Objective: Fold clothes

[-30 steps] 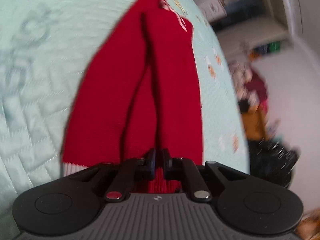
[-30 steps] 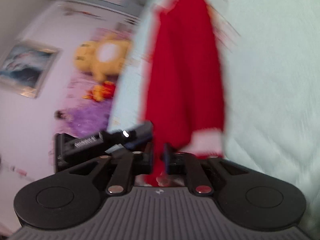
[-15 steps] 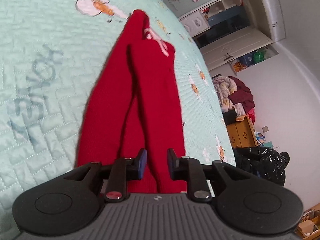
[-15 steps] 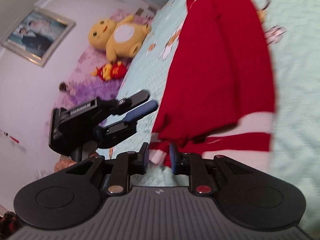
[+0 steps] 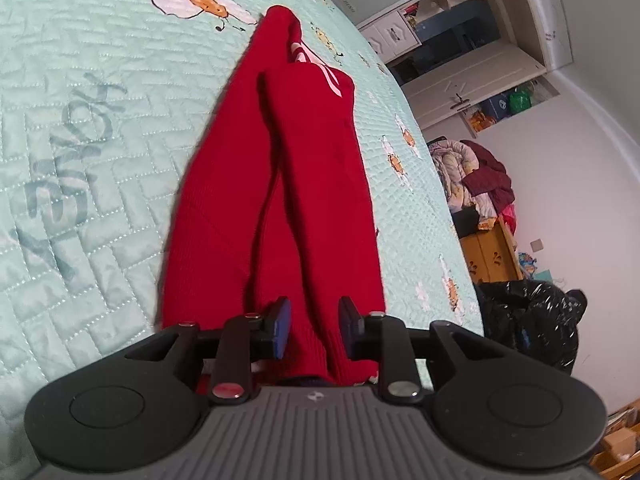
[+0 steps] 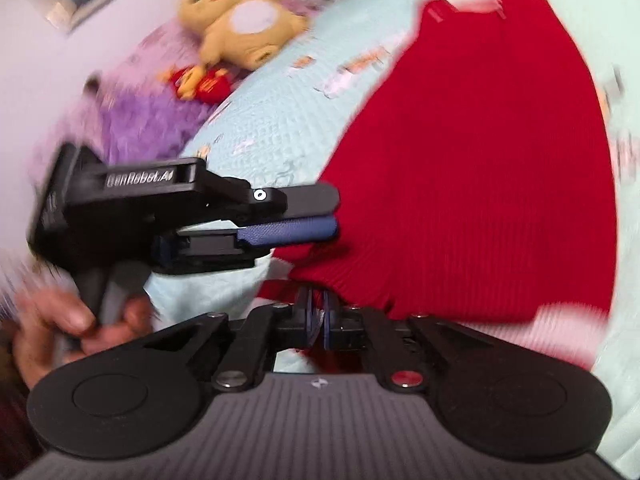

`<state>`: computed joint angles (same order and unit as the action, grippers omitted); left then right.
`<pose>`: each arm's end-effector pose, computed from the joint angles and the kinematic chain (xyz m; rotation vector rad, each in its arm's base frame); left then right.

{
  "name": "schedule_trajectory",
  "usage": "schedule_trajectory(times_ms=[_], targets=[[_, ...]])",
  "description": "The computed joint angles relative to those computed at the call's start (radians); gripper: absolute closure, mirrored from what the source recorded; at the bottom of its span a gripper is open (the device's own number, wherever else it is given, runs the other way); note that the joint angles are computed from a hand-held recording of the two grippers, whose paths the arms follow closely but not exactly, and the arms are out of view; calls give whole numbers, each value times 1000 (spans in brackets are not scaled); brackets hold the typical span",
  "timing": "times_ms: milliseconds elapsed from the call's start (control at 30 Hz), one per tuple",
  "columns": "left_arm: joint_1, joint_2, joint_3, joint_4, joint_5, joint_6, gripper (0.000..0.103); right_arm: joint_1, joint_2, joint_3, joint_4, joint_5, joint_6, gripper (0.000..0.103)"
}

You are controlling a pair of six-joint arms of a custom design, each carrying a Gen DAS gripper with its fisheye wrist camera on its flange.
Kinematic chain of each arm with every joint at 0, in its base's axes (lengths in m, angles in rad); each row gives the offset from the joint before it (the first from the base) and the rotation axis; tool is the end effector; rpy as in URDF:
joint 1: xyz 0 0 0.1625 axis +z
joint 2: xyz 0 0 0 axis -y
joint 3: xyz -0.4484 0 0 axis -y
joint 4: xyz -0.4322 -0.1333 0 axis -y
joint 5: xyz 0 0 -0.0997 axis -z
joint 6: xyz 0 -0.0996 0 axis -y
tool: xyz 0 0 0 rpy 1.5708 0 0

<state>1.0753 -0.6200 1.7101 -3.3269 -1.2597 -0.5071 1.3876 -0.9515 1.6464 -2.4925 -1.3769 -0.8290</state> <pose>-0.1896 -0.6952 0.0269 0.1732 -2.8832 1.0922 0.0203 -0.7273 0.1781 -0.9998 2.8814 -0.4476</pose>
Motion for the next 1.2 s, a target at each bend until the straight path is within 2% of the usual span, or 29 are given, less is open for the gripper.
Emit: schedule_trajectory(times_ms=[100, 167, 233, 300, 367, 400, 600, 633, 733, 833, 867, 967, 1033, 1067, 1133, 1200], targets=[[0, -5, 7, 9, 5, 7, 76, -6, 6, 8, -27, -10, -63, 100], [-5, -13, 16, 13, 6, 22, 76, -16, 11, 1, -9, 6, -33, 100], [-11, -24, 33, 3, -7, 61, 76, -33, 13, 2, 1, 42, -49, 102], [-17, -35, 46, 13, -13, 90, 74, -58, 14, 9, 6, 98, -103, 102], [-23, -40, 48, 60, 16, 98, 73, -65, 6, 24, -6, 120, -129, 101], [-22, -39, 49, 74, 31, 91, 74, -64, -3, 39, -27, 113, -151, 100], [-10, -30, 55, 45, 19, 110, 74, -51, -67, 145, -169, 73, -278, 89], [-11, -29, 55, 43, 19, 111, 74, -49, -77, 161, -190, 71, -282, 84], [-8, -26, 56, 36, 14, 108, 74, -49, -108, 203, -256, 77, -281, 82], [-4, -25, 59, 25, 3, 97, 74, -44, -122, 202, -203, 119, -283, 82], [-2, -25, 59, 24, -1, 94, 74, -35, -115, 192, -183, 109, -278, 82], [3, -25, 59, 21, -12, 87, 74, -20, -74, 154, -153, 74, -228, 90], [2, -25, 58, 26, -11, 89, 74, -22, -38, 126, -153, 43, -180, 103], [2, -24, 57, 29, -11, 91, 74, -24, -23, 113, -150, 33, -155, 103], [2, -24, 56, 34, -10, 92, 74, -34, -42, 118, -131, 60, -122, 103], [1, -25, 56, 36, -10, 87, 74, -47, -91, 145, -115, 94, -148, 99]])
